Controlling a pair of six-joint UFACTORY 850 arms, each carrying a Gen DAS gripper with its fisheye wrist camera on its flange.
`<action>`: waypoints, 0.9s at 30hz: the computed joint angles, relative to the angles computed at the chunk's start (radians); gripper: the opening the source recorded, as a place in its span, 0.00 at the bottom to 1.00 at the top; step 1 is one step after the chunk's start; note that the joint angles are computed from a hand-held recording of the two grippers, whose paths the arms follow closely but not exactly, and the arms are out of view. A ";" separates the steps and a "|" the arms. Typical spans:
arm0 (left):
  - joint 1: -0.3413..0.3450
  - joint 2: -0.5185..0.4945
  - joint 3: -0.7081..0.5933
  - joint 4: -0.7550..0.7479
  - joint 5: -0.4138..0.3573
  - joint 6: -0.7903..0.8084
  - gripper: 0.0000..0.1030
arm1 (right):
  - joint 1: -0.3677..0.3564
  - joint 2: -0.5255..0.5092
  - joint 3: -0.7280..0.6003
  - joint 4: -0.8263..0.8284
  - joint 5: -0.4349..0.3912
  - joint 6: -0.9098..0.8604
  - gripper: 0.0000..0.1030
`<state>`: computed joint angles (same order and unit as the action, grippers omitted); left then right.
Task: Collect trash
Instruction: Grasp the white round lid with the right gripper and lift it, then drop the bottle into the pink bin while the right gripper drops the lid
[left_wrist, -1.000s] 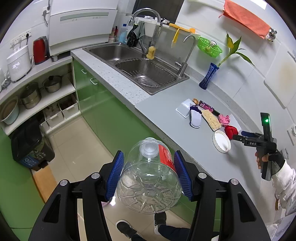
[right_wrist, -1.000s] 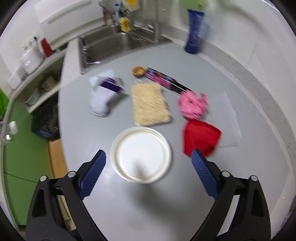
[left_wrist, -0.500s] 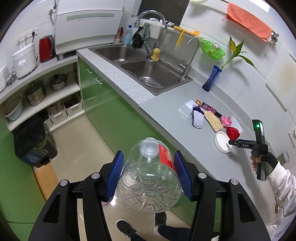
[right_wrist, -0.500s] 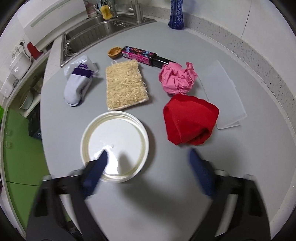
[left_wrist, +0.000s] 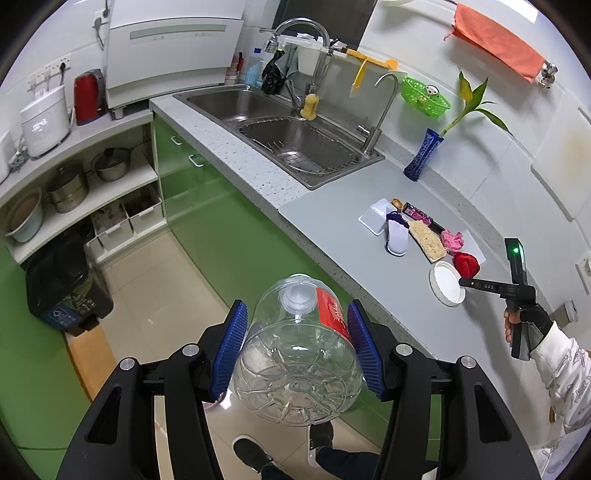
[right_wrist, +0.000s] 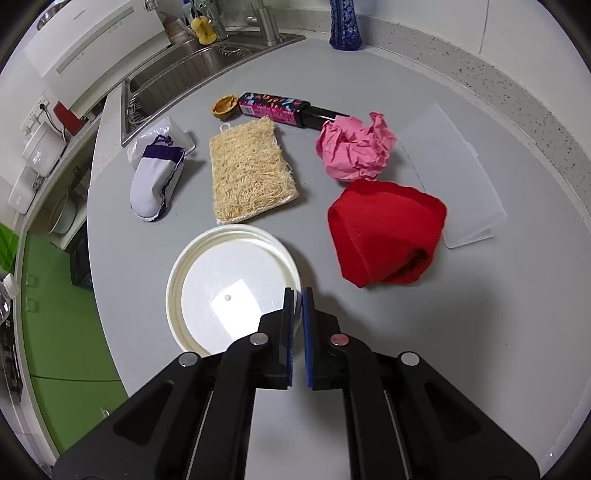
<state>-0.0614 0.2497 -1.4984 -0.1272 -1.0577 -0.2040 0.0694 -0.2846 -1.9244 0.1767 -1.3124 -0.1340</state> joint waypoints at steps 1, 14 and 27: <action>0.002 -0.002 -0.001 -0.002 0.001 0.003 0.53 | 0.002 0.001 -0.006 -0.002 0.000 -0.005 0.03; 0.046 0.044 0.017 0.005 0.005 -0.016 0.53 | 0.147 -0.105 -0.343 0.058 -0.083 -0.124 0.03; 0.238 0.197 0.240 0.052 0.010 -0.061 0.53 | 0.521 -0.297 -0.533 0.158 -0.156 -0.224 0.03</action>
